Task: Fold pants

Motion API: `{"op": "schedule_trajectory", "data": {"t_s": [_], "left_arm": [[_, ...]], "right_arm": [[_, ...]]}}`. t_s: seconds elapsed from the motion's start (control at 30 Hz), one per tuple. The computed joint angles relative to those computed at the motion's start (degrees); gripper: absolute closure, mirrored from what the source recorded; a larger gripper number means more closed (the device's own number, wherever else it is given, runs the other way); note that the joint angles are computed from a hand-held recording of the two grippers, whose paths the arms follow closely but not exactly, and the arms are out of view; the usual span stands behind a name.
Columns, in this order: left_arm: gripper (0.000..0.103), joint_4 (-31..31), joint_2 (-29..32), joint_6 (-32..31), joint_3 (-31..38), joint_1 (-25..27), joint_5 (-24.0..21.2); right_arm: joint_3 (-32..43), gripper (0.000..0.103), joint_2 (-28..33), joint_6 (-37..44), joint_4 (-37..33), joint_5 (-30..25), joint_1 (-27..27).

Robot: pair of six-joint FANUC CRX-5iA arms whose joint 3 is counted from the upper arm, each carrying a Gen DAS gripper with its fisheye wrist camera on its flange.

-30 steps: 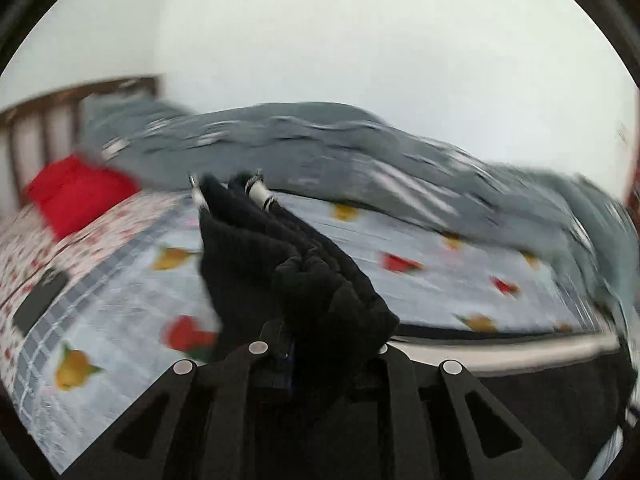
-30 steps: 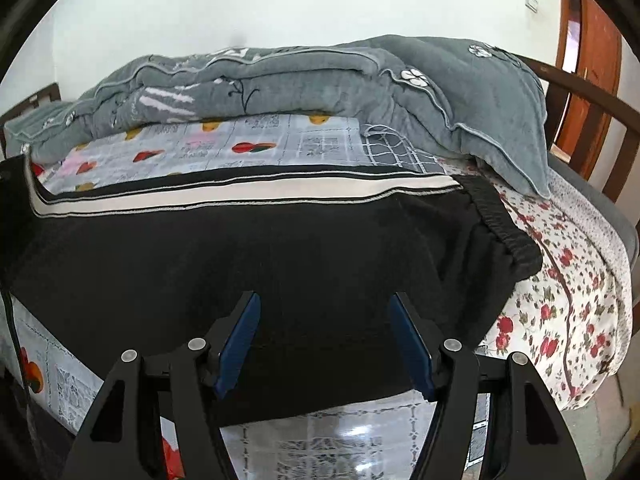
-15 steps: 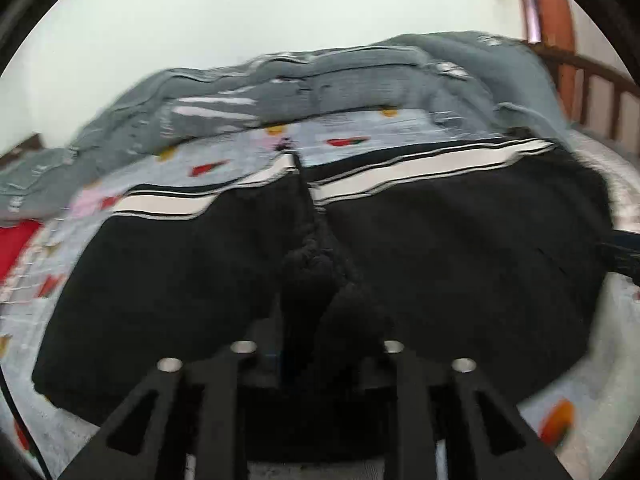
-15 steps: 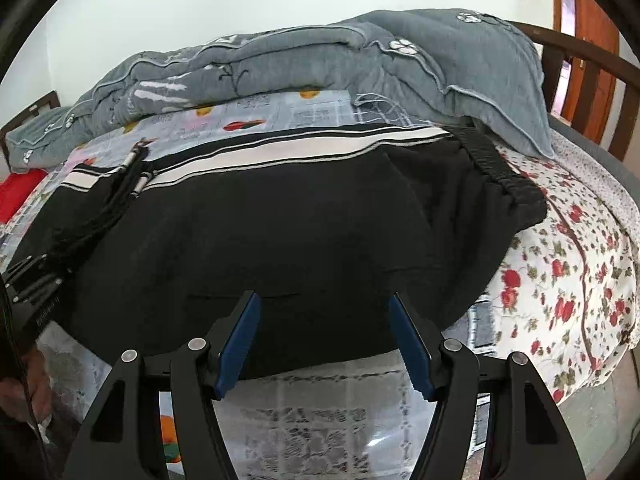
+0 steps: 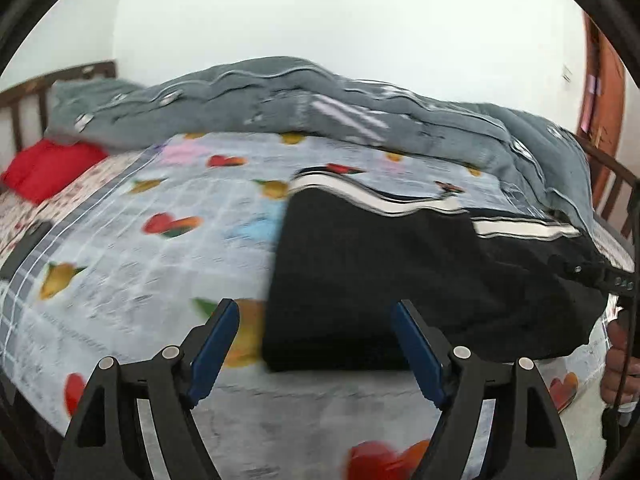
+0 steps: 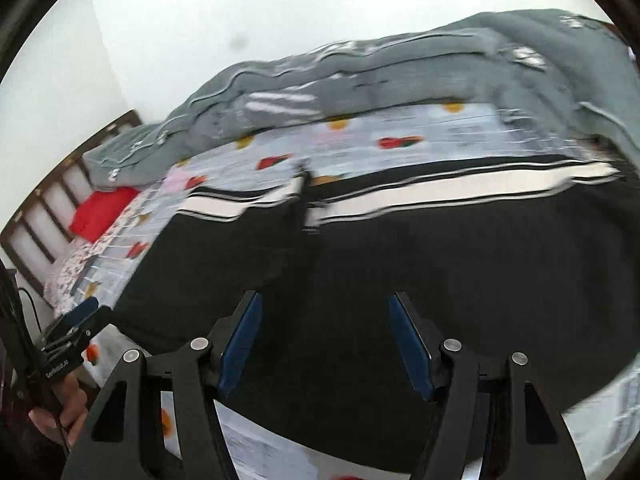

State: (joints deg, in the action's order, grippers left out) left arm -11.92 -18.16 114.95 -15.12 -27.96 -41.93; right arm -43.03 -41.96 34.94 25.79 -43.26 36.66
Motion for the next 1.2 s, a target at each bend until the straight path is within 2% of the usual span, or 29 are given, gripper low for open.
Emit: {"op": "schedule_trajectory", "data": {"t_s": [0.1,0.13,0.17,0.2,0.23,0.3,0.4,0.47,0.53,0.63,0.67,0.73,0.8,0.87,0.93,0.97,1.03,1.07,1.1,1.13,1.2], "left_arm": [[0.025,2.7,-1.8,-3.0,-1.8,3.4,-0.4],[0.025,3.2,-2.0,-3.6,-2.0,4.2,-0.5],[0.025,3.6,-2.2,-4.1,-2.3,5.0,-0.5],[0.025,3.8,-2.6,-4.4,-2.5,5.6,-0.9],[0.025,3.9,-2.9,-4.5,-2.7,6.2,-1.4],[0.025,5.3,-3.3,-5.9,-3.4,7.4,-0.4],[0.025,6.8,-3.2,-7.0,-4.5,8.6,1.5],[0.025,10.2,-1.4,-8.3,-4.7,9.7,2.5],[0.025,12.9,0.3,-9.1,-4.9,10.0,3.7],[0.025,12.9,3.2,-8.9,-3.8,9.1,3.6],[0.025,11.4,5.9,-7.9,-1.5,8.1,0.7],[0.023,9.1,8.7,-7.5,1.0,6.9,-2.6],[0.022,5.3,8.0,-6.2,1.3,5.3,-1.6],[0.022,7.1,6.7,-8.1,0.0,6.1,-0.6],[0.022,9.5,5.1,-10.1,-1.7,7.6,0.6],[0.023,11.0,4.0,-11.8,-3.0,8.6,1.2],[0.023,13.2,2.4,-15.3,-5.0,9.9,1.9],[0.023,14.7,1.4,-17.7,-6.4,10.7,2.5],[0.023,16.2,0.0,-20.1,-8.0,11.4,3.0],[0.024,17.2,-0.7,-21.7,-9.0,11.9,3.2],[0.024,16.2,-1.2,-22.3,-9.4,11.6,2.1]], "right_arm": [[1.4,0.040,4.5,-1.0,0.5,1.5,2.3],[1.7,0.047,6.3,-1.4,1.1,1.4,2.9],[2.8,0.066,9.4,-2.0,1.7,-0.1,3.7],[3.6,0.080,10.7,-0.7,0.3,-0.5,3.6],[3.1,0.083,11.0,-2.2,1.0,-0.3,4.0],[-0.7,0.086,7.1,-9.5,7.2,0.2,6.3],[-4.4,0.087,2.8,-13.3,10.0,-0.6,8.5],[-5.1,0.086,3.7,-11.6,7.0,0.2,7.8],[-5.7,0.083,2.7,-10.6,7.0,0.7,8.0],[-3.8,0.068,1.6,-7.7,6.5,-0.8,7.2],[-3.7,0.060,1.5,-7.9,7.3,0.2,6.2],[-2.0,0.054,3.7,-5.2,6.2,2.6,2.9],[1.8,0.054,8.1,0.2,1.2,4.4,-0.9],[6.6,0.053,13.0,8.1,-7.4,5.7,-4.7],[12.9,0.052,19.0,16.9,-18.2,3.8,-8.9],[15.0,0.052,21.7,18.5,-20.9,2.6,-9.8],[14.4,0.050,22.6,16.4,-17.6,4.0,-8.8],[14.7,0.053,23.2,16.7,-16.5,3.5,-8.0],[14.7,0.061,23.5,16.8,-15.5,3.6,-7.5],[14.4,0.076,23.6,16.1,-14.5,3.7,-7.0],[13.4,0.079,23.4,13.9,-11.8,3.8,-6.5]]}}
